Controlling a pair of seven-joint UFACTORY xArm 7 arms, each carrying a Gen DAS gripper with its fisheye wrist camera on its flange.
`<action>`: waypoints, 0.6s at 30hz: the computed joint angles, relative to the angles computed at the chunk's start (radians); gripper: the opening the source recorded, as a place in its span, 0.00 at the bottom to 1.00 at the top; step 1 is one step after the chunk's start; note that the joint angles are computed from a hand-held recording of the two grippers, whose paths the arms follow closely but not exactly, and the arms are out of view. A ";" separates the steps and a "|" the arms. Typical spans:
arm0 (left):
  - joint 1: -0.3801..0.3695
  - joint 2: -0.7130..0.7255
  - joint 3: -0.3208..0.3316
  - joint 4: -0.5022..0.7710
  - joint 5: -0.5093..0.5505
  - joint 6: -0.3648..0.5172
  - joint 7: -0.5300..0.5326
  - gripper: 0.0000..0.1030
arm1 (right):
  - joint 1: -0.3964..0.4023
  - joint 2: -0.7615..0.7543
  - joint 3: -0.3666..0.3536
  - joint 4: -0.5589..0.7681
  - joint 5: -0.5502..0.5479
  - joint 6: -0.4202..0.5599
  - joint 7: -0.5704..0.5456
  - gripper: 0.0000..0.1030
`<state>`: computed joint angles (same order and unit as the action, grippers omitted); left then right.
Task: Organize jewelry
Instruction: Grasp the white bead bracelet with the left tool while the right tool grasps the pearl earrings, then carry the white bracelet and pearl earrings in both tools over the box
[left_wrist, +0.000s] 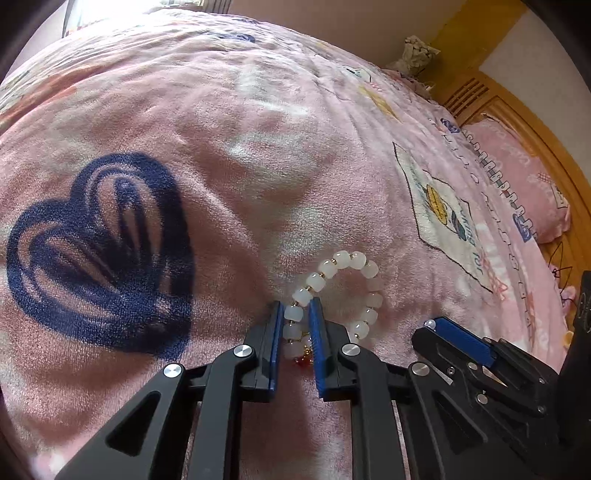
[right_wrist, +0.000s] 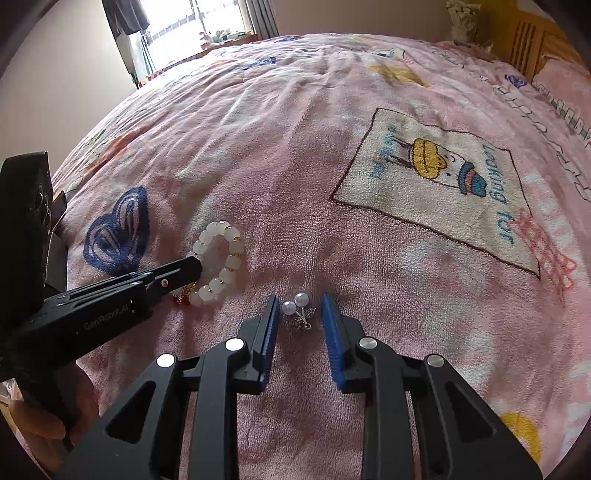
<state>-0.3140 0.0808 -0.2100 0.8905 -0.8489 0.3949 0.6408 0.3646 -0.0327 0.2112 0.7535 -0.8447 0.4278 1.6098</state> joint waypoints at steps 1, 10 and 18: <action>-0.009 0.005 -0.005 -0.007 0.016 -0.036 0.000 0.15 | 0.003 0.005 0.003 0.007 -0.005 0.015 0.003 0.23; -0.010 -0.008 -0.016 -0.030 0.007 -0.098 0.009 0.11 | 0.020 0.007 -0.004 0.020 -0.006 0.041 0.000 0.18; -0.044 -0.088 0.005 -0.089 0.144 -0.130 -0.088 0.11 | -0.002 -0.063 0.020 0.004 -0.011 0.026 0.024 0.18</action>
